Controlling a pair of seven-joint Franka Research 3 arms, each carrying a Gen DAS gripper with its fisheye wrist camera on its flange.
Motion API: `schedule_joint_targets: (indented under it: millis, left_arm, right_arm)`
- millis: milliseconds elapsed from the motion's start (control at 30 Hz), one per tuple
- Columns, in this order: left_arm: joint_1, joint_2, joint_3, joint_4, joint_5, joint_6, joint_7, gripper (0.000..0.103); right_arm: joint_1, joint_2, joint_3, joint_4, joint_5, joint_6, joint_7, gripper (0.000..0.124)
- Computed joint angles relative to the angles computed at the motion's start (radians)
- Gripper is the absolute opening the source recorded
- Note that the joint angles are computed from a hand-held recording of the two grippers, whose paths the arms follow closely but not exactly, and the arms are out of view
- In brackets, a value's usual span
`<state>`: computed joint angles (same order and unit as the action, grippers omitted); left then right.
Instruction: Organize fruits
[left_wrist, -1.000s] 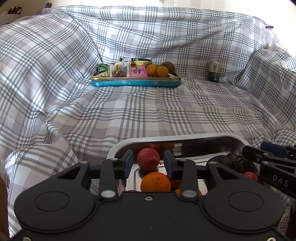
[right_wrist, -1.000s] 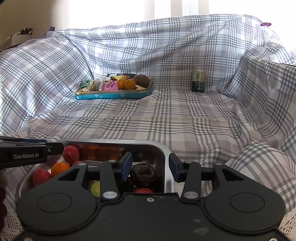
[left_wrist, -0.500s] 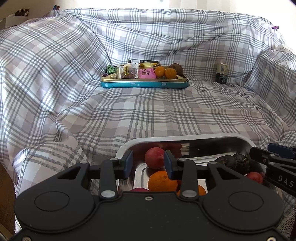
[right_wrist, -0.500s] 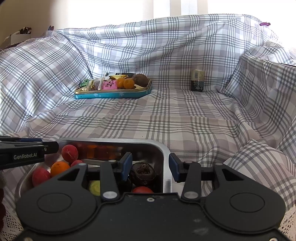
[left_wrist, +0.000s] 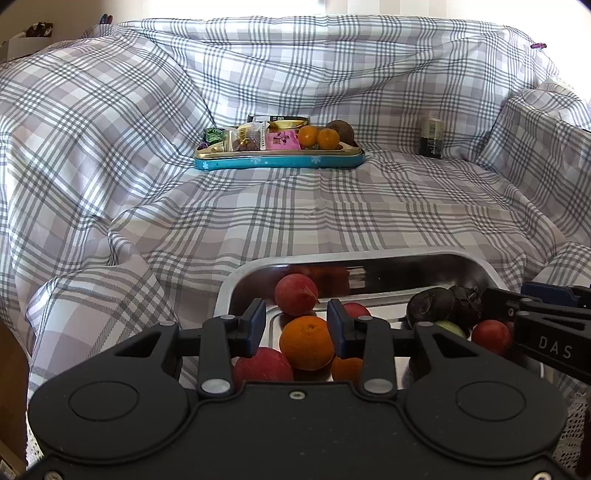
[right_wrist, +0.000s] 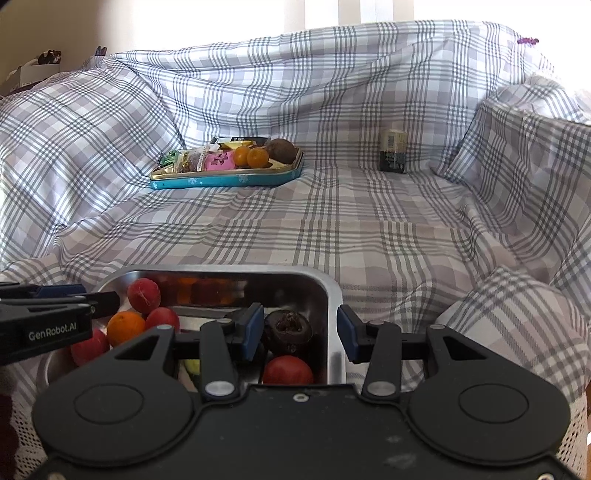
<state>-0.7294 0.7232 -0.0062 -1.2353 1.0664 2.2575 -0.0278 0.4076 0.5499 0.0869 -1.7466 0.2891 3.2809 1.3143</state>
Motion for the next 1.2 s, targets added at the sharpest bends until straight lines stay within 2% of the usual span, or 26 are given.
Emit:
schedule_joint_targets:
  millis: [533, 1200]
  left_arm:
    - [-0.014, 0.025, 0.001, 0.034, -0.014, -0.018, 0.049, 0.045]
    - [-0.015, 0.022, 0.005, 0.029, -0.014, -0.015, 0.045, 0.045]
  right_arm:
    - [0.004, -0.010, -0.004, -0.015, 0.017, -0.014, 0.026, 0.046]
    - [0.021, -0.009, -0.020, -0.016, 0.013, -0.008, 0.045, 0.046]
